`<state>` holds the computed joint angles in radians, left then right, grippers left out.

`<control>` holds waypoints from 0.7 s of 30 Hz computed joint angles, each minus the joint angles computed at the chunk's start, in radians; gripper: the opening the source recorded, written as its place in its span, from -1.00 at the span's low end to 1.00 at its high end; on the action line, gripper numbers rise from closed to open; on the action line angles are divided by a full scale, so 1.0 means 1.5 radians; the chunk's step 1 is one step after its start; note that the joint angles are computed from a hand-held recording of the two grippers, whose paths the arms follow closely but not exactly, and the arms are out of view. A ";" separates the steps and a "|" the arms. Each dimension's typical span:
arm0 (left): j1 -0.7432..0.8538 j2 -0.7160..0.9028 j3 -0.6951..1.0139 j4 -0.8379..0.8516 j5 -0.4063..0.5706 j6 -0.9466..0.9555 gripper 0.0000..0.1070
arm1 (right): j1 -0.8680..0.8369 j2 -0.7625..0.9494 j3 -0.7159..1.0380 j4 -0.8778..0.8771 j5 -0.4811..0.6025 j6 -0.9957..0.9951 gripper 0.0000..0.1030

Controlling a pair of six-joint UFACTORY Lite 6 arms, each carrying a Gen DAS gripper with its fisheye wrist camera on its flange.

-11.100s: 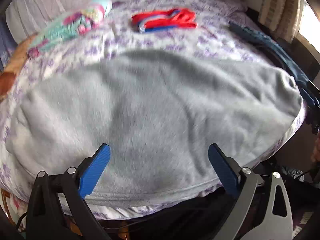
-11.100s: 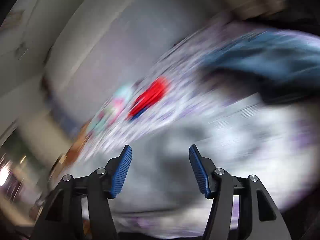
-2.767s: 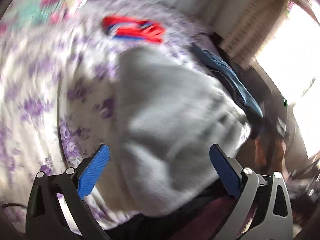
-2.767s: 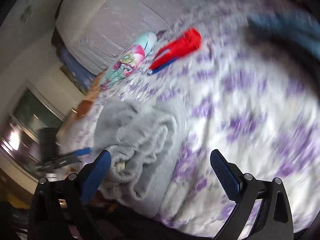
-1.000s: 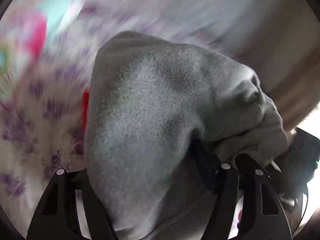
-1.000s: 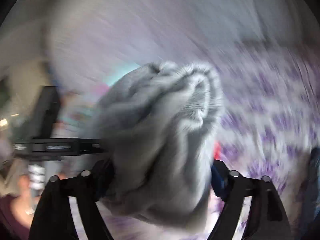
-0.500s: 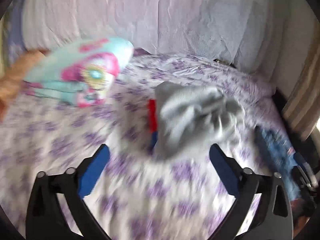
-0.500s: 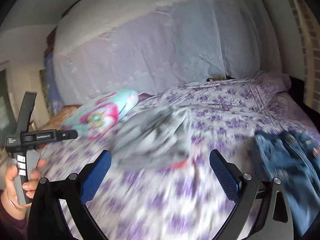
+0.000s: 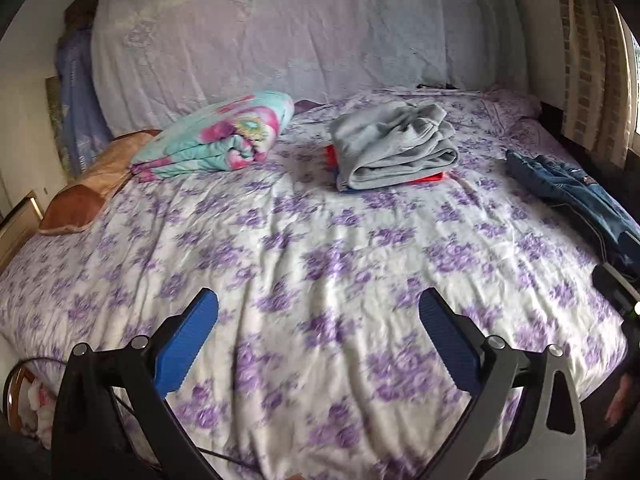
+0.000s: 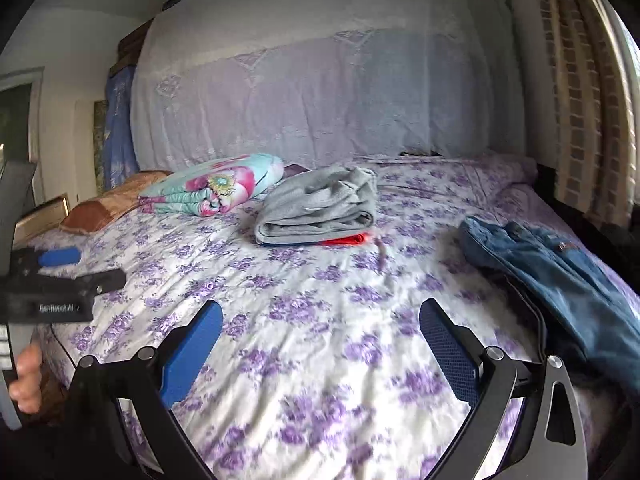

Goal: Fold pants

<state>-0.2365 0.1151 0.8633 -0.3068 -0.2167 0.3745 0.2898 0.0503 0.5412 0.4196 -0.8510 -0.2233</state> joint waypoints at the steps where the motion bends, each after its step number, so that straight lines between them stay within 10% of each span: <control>1: 0.008 -0.005 -0.012 0.029 -0.002 -0.031 0.83 | 0.002 -0.009 -0.014 0.001 -0.005 0.010 0.93; 21: 0.037 -0.001 -0.034 0.028 -0.003 -0.034 0.83 | 0.045 -0.029 -0.041 0.047 -0.037 -0.006 0.93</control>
